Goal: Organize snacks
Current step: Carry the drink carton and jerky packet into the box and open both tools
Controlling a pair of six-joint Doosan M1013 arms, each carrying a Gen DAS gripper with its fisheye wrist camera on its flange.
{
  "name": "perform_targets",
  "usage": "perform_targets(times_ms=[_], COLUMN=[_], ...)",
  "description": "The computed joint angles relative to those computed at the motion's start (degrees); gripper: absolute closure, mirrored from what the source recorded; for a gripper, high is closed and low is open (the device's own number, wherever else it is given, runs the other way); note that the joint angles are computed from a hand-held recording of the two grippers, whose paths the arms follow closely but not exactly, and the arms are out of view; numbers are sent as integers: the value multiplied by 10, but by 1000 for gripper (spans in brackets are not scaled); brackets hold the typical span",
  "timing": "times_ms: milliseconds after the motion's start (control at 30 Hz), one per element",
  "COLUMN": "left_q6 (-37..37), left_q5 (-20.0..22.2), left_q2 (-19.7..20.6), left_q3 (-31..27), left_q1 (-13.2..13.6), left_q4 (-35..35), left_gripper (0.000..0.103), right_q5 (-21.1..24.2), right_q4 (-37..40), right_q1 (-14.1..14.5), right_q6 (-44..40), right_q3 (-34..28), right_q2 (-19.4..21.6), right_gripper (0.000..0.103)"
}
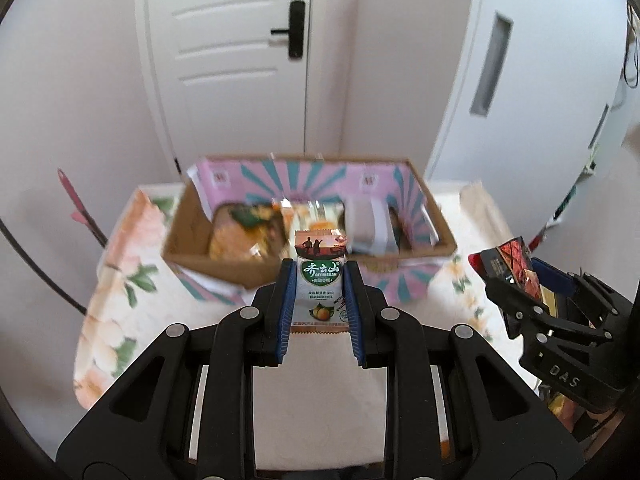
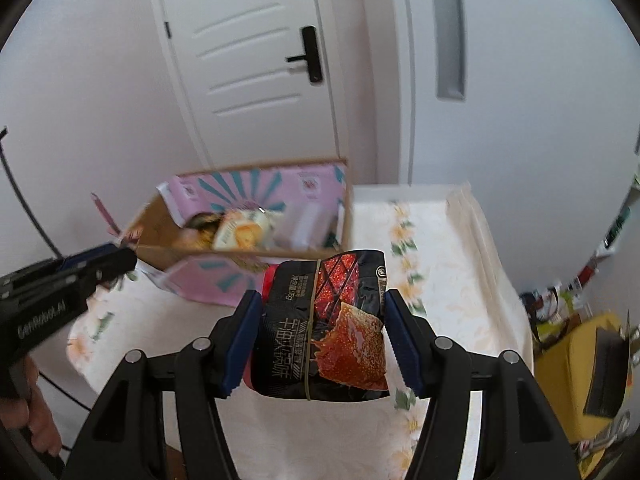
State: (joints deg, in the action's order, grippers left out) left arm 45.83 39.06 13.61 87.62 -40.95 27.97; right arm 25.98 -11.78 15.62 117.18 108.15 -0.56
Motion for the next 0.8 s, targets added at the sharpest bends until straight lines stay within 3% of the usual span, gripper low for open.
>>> perform_targets(times_ms=[233, 400, 800], left_q6=[91, 143, 254], left_q5=[2, 13, 99], left_q2=[16, 39, 113], left_q3=[-50, -82, -147], left_q1=[45, 72, 126], left_q4=[-99, -137, -238], left_gripper=[82, 82, 82], right_q5=[-1, 11, 45], right_q4=[65, 98, 99], right_q1=[-1, 2, 13], right_q6=[-70, -98, -64], right_q3=[-45, -92, -173], right_q2=[14, 46, 121], right_gripper=[46, 46, 46])
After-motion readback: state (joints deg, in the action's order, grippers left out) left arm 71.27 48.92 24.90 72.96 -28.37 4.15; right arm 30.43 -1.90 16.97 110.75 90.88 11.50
